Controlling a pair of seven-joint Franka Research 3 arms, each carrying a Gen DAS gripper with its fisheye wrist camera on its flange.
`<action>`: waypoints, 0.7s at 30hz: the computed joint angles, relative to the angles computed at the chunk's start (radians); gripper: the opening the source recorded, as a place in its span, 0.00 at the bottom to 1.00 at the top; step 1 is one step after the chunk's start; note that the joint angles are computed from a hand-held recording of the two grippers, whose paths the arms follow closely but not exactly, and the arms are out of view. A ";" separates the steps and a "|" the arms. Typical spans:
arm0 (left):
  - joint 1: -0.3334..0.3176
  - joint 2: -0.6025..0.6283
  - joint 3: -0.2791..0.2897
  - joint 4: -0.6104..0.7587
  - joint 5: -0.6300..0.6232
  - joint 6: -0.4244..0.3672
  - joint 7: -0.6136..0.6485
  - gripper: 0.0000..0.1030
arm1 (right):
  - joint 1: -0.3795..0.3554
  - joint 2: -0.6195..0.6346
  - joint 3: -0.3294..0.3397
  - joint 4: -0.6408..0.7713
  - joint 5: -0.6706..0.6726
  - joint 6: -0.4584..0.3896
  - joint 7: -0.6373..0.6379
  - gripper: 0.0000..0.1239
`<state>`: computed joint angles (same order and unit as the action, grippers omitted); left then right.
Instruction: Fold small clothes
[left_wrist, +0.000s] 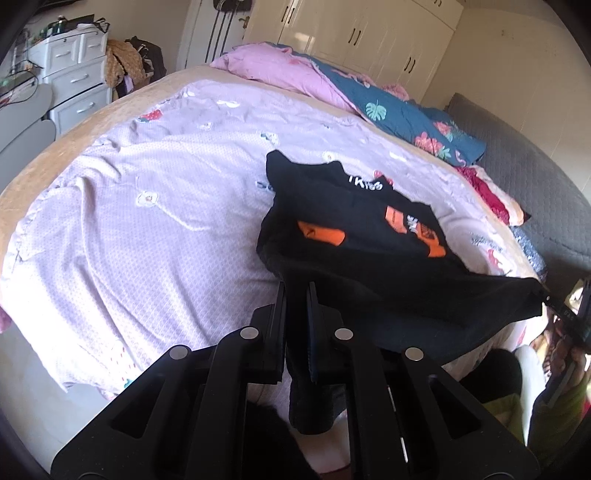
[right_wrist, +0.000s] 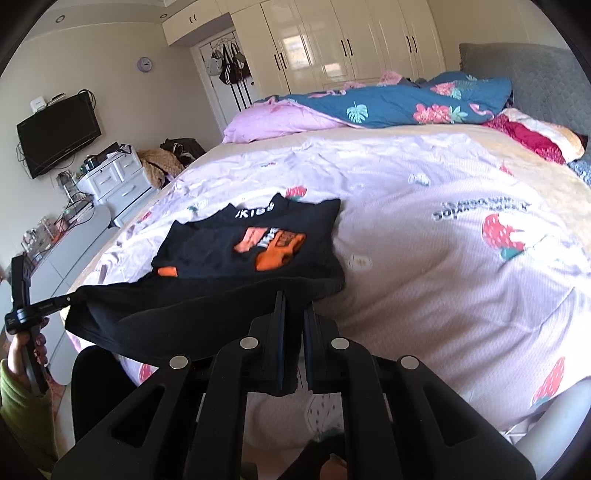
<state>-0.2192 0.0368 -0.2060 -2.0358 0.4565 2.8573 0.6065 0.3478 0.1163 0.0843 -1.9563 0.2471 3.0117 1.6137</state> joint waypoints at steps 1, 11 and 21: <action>0.000 0.004 0.002 0.011 0.013 -0.002 -0.009 0.03 | 0.009 0.008 -0.010 0.013 -0.027 -0.002 0.023 0.06; -0.004 0.077 0.031 0.126 0.095 -0.008 -0.076 0.03 | 0.036 0.092 -0.060 0.148 -0.131 -0.037 0.180 0.06; -0.011 0.136 0.054 0.198 0.129 -0.015 -0.110 0.03 | 0.050 0.179 -0.094 0.273 -0.182 -0.072 0.249 0.06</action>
<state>-0.2301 0.1731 -0.1520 -1.8373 0.5855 2.8427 0.4964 0.3978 0.2953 -0.0101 -1.6833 0.0654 2.9395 1.8632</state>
